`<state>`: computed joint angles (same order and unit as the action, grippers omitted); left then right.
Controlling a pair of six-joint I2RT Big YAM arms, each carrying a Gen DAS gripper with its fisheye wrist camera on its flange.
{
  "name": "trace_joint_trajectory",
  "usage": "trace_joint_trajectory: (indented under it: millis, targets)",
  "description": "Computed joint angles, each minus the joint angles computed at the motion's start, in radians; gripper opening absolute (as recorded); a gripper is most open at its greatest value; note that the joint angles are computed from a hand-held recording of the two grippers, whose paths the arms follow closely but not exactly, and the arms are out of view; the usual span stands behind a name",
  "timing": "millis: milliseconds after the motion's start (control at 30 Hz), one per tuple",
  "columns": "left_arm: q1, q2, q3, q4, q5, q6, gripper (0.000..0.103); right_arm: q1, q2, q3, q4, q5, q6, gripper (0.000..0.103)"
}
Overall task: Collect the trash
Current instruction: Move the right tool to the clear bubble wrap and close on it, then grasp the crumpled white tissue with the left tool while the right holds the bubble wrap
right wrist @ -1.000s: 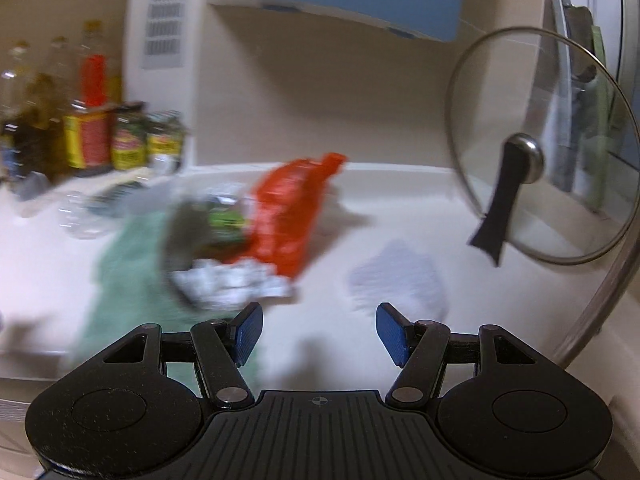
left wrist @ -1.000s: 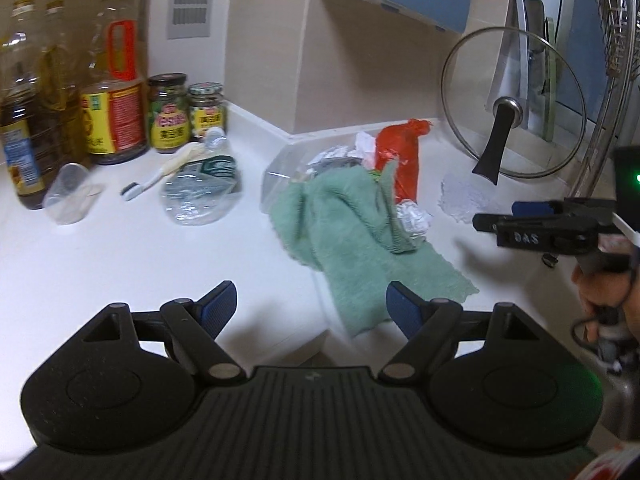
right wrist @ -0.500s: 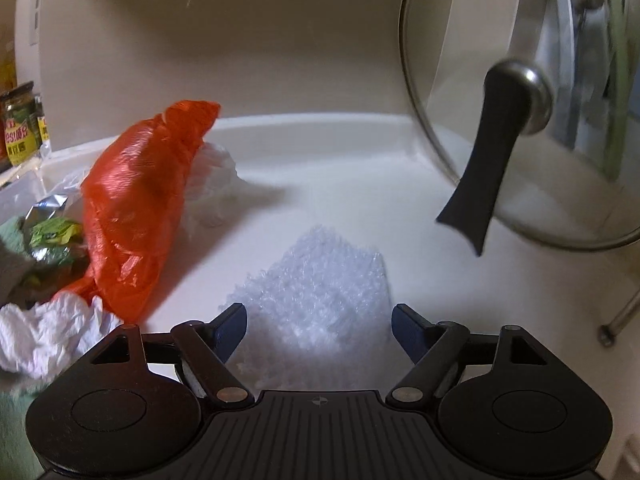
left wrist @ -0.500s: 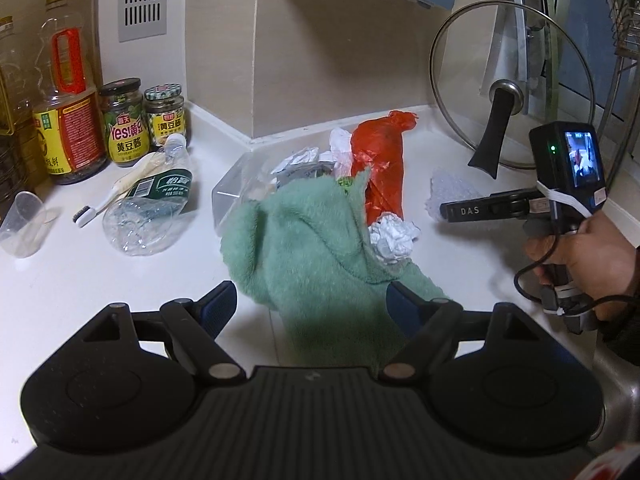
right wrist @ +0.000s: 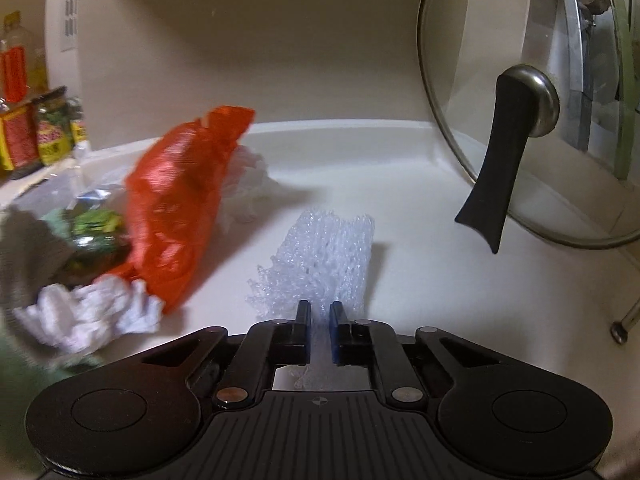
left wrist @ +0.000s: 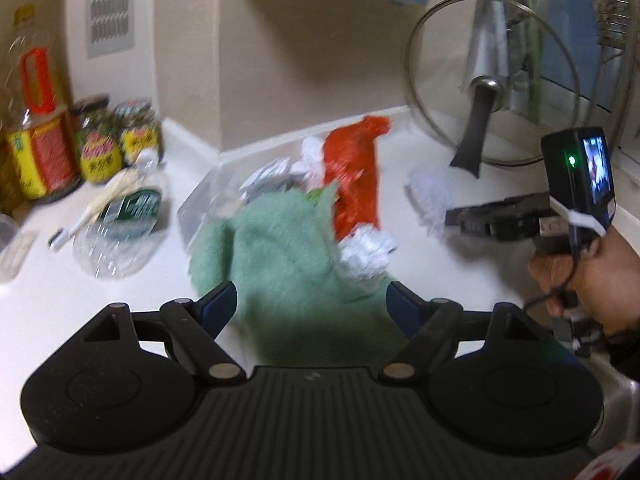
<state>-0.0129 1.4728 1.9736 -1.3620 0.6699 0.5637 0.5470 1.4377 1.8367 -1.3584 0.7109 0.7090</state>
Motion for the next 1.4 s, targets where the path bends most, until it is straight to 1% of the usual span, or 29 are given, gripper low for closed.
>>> trace_joint_trajectory:
  millis: [133, 200, 300, 333, 400, 433, 467, 500, 567, 633, 667, 700, 733, 767, 800, 867, 933, 1067, 1300, 1400]
  targets:
    - [-0.026, 0.003, 0.021, 0.003, 0.056, 0.043, 0.077, 0.056, -0.031, -0.016, 0.003, 0.005, 0.048, 0.009]
    - [-0.049, 0.007, 0.029, 0.007, 0.071, 0.061, 0.071, 0.078, -0.047, -0.028, 0.013, -0.002, 0.061, 0.009]
    - [-0.094, 0.015, 0.032, 0.018, 0.071, 0.102, 0.066, 0.1, -0.063, -0.039, 0.021, -0.005, 0.073, 0.009]
    - [-0.112, 0.019, 0.03, 0.025, 0.058, 0.122, 0.065, 0.104, -0.07, -0.045, 0.029, -0.006, 0.073, 0.009]
    - [-0.147, 0.038, 0.034, 0.018, 0.009, 0.166, 0.06, 0.106, -0.076, -0.05, 0.033, -0.003, 0.07, 0.009]
    - [-0.163, 0.047, 0.035, 0.014, -0.03, 0.187, 0.058, 0.103, -0.082, -0.057, 0.04, -0.006, 0.068, 0.009]
    - [-0.179, 0.053, 0.033, 0.018, -0.074, 0.197, 0.054, 0.101, -0.085, -0.06, 0.043, -0.006, 0.07, 0.009]
    - [-0.191, 0.058, 0.029, 0.027, -0.111, 0.197, 0.05, 0.101, -0.088, -0.063, 0.044, -0.003, 0.07, 0.009]
    - [-0.207, 0.06, 0.017, 0.049, -0.176, 0.186, 0.049, 0.1, -0.094, -0.069, 0.051, -0.001, 0.067, 0.009]
    - [-0.218, 0.059, -0.003, 0.076, -0.224, 0.188, 0.049, 0.1, -0.1, -0.078, 0.058, -0.001, 0.066, 0.009]
    - [-0.224, 0.058, -0.012, 0.086, -0.246, 0.188, 0.046, 0.1, -0.102, -0.083, 0.062, -0.004, 0.066, 0.009]
    - [-0.226, 0.06, -0.014, 0.086, -0.257, 0.192, 0.04, 0.099, -0.104, -0.089, 0.066, -0.006, 0.065, 0.009]
    - [-0.227, 0.06, -0.02, 0.091, -0.263, 0.19, 0.039, 0.099, -0.106, -0.093, 0.07, -0.008, 0.067, 0.009]
    - [-0.225, 0.058, -0.025, 0.098, -0.262, 0.182, 0.035, 0.099, -0.107, -0.096, 0.072, -0.011, 0.07, 0.009]
    - [-0.223, 0.057, -0.024, 0.099, -0.253, 0.168, 0.03, 0.1, -0.108, -0.098, 0.074, -0.011, 0.071, 0.009]
    - [-0.21, 0.061, -0.007, 0.089, -0.207, 0.123, 0.026, 0.103, -0.111, -0.099, 0.077, -0.006, 0.072, 0.009]
    - [-0.197, 0.064, 0.017, 0.074, -0.151, 0.077, 0.024, 0.11, -0.112, -0.095, 0.072, 0.004, 0.078, 0.009]
    - [-0.179, 0.06, 0.056, 0.056, -0.072, 0.023, 0.024, 0.13, -0.107, -0.071, 0.052, 0.027, 0.097, 0.009]
    - [-0.134, 0.041, 0.094, 0.005, 0.022, -0.022, 0.024, 0.187, -0.088, -0.003, 0.003, 0.074, 0.124, 0.009]
    - [-0.101, 0.025, 0.091, -0.012, 0.056, -0.023, 0.024, 0.216, -0.074, 0.033, -0.024, 0.096, 0.142, 0.009]
